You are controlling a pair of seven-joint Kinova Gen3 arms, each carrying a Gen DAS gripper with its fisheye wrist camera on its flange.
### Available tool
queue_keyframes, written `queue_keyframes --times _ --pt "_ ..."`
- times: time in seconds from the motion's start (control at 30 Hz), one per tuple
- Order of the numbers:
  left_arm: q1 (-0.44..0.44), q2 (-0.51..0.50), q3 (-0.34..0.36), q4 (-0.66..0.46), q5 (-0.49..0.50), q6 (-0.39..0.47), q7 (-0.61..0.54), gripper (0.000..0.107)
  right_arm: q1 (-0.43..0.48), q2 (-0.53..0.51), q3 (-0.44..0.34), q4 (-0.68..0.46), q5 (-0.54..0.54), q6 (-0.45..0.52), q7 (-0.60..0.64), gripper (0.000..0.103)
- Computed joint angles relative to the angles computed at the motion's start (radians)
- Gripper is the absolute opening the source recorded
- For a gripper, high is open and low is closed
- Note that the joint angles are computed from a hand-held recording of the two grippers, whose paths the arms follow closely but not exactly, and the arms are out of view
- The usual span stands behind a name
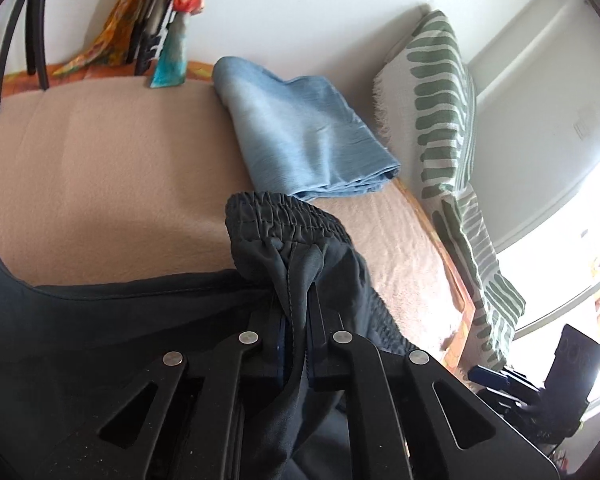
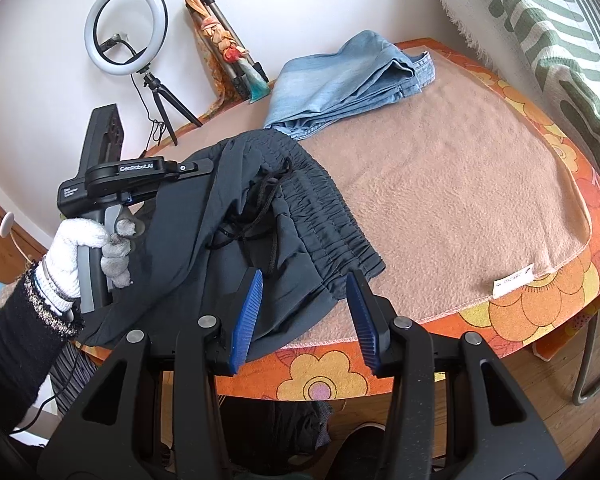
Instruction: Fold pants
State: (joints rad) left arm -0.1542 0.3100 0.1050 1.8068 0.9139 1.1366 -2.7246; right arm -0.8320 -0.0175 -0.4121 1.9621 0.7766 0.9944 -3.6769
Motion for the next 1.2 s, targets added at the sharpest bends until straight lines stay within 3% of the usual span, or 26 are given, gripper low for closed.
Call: queue_keyframes --times 0.1,0.3,0.5,0.6,0.73,0.8,0.87,0.97,1.07,1.2 --pt "-0.019 -0.076 0.02 0.056 0.026 0.017 -0.122 0.005 0.103 -0.03 -0.097 0.023 0.003 -0.007 -0.041 0.046" --pt "0.067 -0.183 -0.011 0.173 0.009 0.044 -0.306 0.005 0.381 -0.139 -0.294 0.087 -0.033 -0.091 -0.079 0.046" --pt "0.148 -0.16 -0.009 0.258 -0.043 -0.023 -0.322 0.005 0.651 -0.249 -0.34 0.153 -0.225 -0.334 0.135 0.046" --pt "0.181 -0.165 0.004 0.282 -0.062 -0.057 -0.32 0.005 0.697 -0.25 -0.298 0.188 -0.316 -0.456 0.257 0.046" --pt "0.203 -0.183 0.005 0.309 -0.067 -0.08 -0.321 0.005 0.665 -0.198 -0.182 0.203 -0.386 -0.544 0.42 0.05" --pt "0.213 -0.179 0.007 0.309 -0.081 -0.085 -0.31 0.005 0.697 -0.16 -0.167 0.202 -0.413 -0.582 0.501 0.063" --pt "0.224 -0.178 0.009 0.314 -0.105 -0.096 -0.301 0.005 0.738 -0.113 -0.167 0.18 -0.42 -0.591 0.583 0.063" --pt "0.222 -0.194 0.003 0.341 -0.126 -0.095 -0.302 0.005 0.875 -0.033 -0.249 0.135 -0.418 -0.609 0.705 0.069" --pt "0.222 -0.235 -0.084 0.353 -0.12 -0.006 -0.34 0.005 1.014 0.057 -0.331 0.115 -0.43 -0.706 0.826 0.081" --pt "0.061 -0.326 -0.144 0.348 -0.116 0.157 -0.393 0.005 1.196 0.21 -0.493 0.074 -0.452 -0.767 0.965 0.081"
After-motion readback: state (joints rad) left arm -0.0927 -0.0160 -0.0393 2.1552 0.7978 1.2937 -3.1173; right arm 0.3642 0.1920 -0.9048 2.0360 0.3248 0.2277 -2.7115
